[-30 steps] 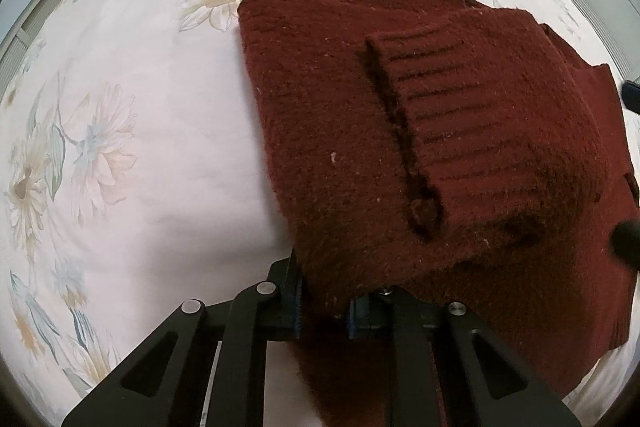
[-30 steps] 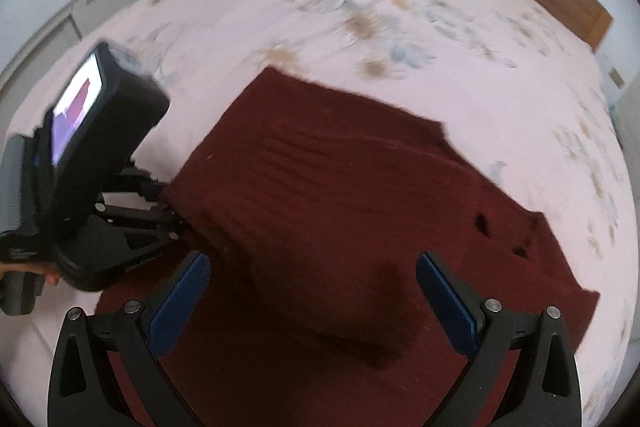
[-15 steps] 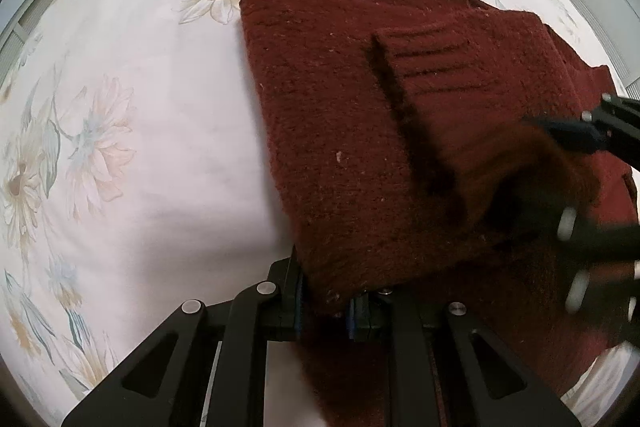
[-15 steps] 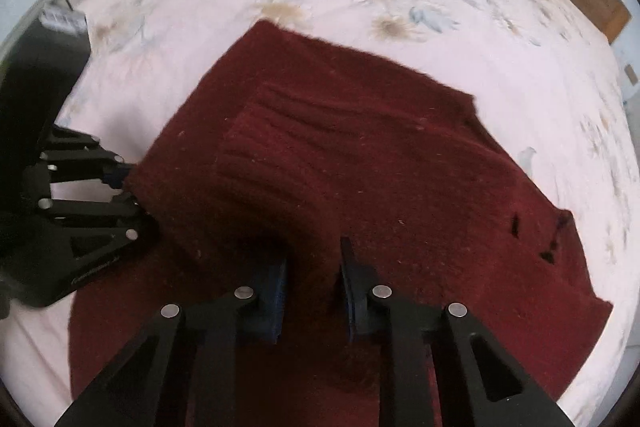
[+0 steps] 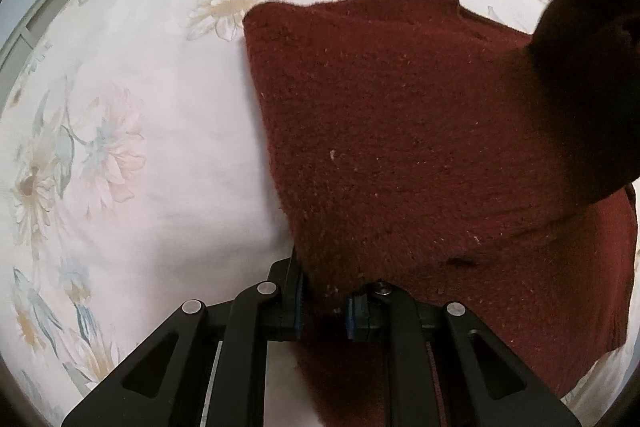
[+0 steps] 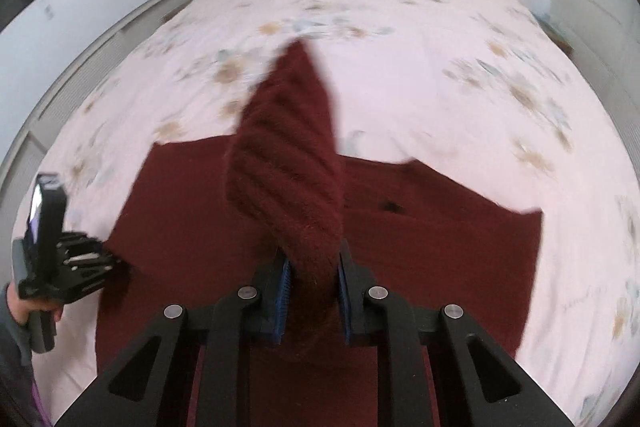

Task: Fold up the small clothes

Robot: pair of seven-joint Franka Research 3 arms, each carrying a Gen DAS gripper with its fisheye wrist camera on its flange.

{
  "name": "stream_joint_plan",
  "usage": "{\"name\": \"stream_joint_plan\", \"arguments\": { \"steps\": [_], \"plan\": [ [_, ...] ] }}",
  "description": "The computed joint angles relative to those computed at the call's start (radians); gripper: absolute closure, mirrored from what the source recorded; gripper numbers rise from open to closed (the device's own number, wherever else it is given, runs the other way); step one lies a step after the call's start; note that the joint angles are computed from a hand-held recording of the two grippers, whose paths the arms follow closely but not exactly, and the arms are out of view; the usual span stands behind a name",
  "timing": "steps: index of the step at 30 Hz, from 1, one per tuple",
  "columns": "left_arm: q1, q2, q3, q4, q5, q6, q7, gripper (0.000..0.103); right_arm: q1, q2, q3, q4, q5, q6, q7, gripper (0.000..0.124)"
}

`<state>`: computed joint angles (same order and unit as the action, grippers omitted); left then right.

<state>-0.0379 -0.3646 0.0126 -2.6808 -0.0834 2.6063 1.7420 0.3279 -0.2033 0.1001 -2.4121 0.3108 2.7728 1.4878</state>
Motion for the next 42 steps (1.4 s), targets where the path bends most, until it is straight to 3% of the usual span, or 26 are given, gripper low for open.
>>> {"name": "stream_joint_plan", "arguments": {
  "steps": [9, 12, 13, 15, 17, 20, 25, 28, 31, 34, 37, 39, 42],
  "plan": [
    [0.014, -0.034, -0.041, -0.029, 0.104, 0.036, -0.076, 0.092, -0.023, 0.027, -0.05, -0.081, 0.104, -0.009, -0.022, 0.104],
    [0.022, -0.023, -0.061, -0.032, 0.151, 0.04, -0.114, 0.092, -0.038, 0.044, -0.053, -0.108, 0.131, 0.01, -0.013, 0.098],
    [0.025, -0.019, -0.066, -0.036, 0.166, 0.044, -0.128, 0.092, -0.058, 0.045, -0.045, -0.119, 0.096, 0.02, 0.027, 0.09],
    [0.025, -0.009, -0.067, -0.042, 0.185, 0.058, -0.146, 0.091, -0.087, 0.032, -0.03, -0.139, 0.023, 0.034, 0.094, 0.089],
    [0.022, -0.004, -0.063, -0.041, 0.192, 0.062, -0.157, 0.091, -0.103, 0.016, -0.04, -0.154, 0.002, 0.027, 0.109, 0.079],
    [0.02, 0.008, -0.061, -0.033, 0.199, 0.064, -0.173, 0.091, -0.16, -0.008, -0.019, -0.172, -0.121, 0.001, 0.195, 0.076],
    [0.02, 0.023, -0.059, -0.026, 0.205, 0.072, -0.194, 0.091, -0.152, -0.044, -0.054, -0.205, -0.09, -0.007, 0.161, 0.074],
    [0.019, 0.011, -0.035, -0.039, 0.196, 0.076, -0.167, 0.091, -0.194, -0.08, -0.013, -0.212, -0.188, -0.031, 0.227, 0.061],
    [0.025, -0.009, -0.032, -0.04, 0.184, 0.062, -0.168, 0.089, -0.175, -0.12, -0.013, -0.223, -0.195, -0.023, 0.209, 0.045],
    [0.013, -0.035, -0.012, -0.019, 0.14, 0.009, -0.148, 0.088, -0.181, -0.153, 0.017, -0.229, -0.236, -0.003, 0.223, 0.041],
    [0.024, -0.066, -0.032, -0.002, 0.153, -0.017, -0.172, 0.068, -0.177, -0.186, 0.042, -0.232, -0.268, 0.014, 0.233, 0.032],
    [0.018, -0.076, -0.03, 0.012, 0.147, -0.013, -0.173, 0.042, -0.166, -0.203, 0.053, -0.229, -0.276, 0.024, 0.233, 0.025],
    [-0.008, -0.102, -0.03, 0.041, 0.127, -0.018, -0.17, 0.017, -0.159, -0.22, 0.078, -0.22, -0.295, 0.034, 0.243, 0.022]
  ]
}}
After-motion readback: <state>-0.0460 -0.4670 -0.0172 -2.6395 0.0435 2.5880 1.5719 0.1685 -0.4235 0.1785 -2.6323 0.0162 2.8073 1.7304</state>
